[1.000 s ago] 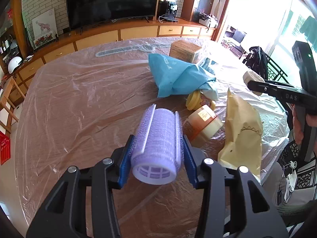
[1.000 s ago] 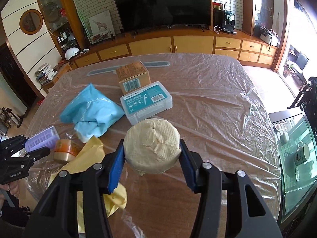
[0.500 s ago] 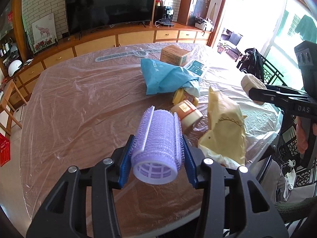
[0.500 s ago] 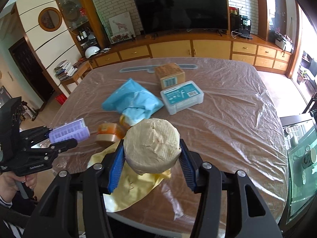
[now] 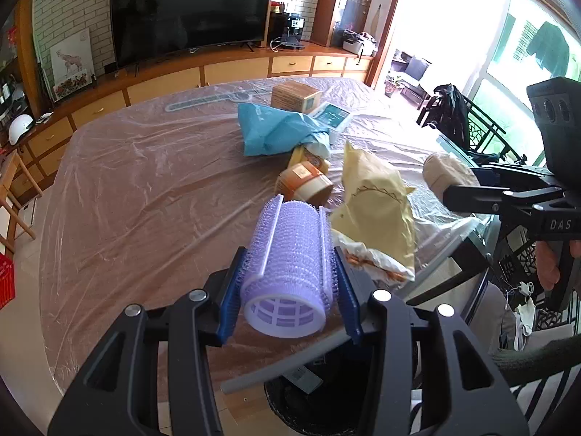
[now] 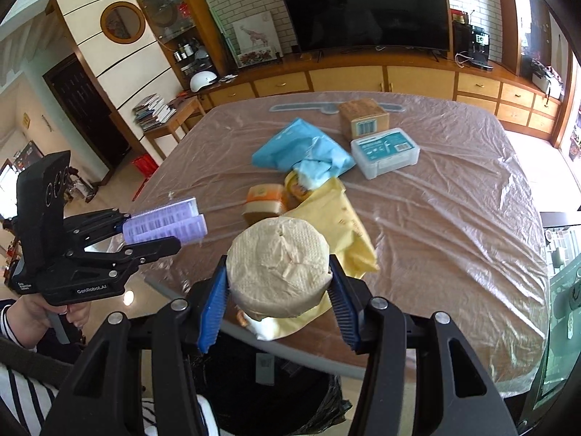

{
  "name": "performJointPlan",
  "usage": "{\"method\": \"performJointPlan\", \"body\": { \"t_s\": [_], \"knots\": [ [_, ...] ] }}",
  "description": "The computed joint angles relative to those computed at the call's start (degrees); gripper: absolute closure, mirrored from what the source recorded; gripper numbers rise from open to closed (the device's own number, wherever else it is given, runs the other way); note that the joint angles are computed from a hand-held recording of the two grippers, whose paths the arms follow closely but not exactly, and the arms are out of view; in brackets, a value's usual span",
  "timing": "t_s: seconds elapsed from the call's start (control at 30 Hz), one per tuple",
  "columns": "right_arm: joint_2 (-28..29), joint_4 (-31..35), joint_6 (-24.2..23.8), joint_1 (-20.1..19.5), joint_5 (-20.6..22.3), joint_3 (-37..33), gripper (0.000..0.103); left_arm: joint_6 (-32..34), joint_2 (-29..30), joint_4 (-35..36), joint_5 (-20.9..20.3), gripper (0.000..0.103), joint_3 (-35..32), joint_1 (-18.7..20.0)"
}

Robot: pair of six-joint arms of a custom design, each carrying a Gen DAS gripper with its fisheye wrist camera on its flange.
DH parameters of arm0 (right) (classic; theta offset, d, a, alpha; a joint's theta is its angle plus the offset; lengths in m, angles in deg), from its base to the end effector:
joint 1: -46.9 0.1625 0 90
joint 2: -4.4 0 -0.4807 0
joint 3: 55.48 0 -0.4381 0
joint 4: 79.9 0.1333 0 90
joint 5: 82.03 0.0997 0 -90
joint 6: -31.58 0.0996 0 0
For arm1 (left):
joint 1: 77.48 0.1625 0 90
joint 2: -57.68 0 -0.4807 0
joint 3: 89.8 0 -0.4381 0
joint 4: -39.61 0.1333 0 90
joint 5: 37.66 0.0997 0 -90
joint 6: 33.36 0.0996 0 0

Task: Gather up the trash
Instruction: 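Carry the purple roller and cream sponge in both tools over the black bin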

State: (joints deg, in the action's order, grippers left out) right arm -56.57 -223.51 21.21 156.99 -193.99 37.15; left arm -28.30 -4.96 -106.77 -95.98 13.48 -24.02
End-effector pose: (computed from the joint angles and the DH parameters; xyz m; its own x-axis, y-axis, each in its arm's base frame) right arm 0.3421 -0.6556 0.3044 -0.8467 -0.3410 0.4085 -0.4788 0.8231 -0.3053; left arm -0.2512 -0.6507 0.2496 -0.7150 0.4589 -0.5274 0.6386 0.7357 -0.2256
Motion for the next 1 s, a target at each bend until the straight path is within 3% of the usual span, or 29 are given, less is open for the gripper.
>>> {"method": "performJointPlan", "body": {
  "t_s": [0.53, 1.0],
  "knots": [
    [-3.27, 4.83, 1.15, 1.26, 2.03, 5.60, 0.052, 0.36, -4.44, 4.87, -3.25, 0.056, 5.58, -2.10],
    [-4.54, 8.37, 0.99, 1.43, 0.63, 8.99, 0.052, 1.06, -5.70, 9.62, -4.45, 0.056, 8.97, -3.20]
  ]
}}
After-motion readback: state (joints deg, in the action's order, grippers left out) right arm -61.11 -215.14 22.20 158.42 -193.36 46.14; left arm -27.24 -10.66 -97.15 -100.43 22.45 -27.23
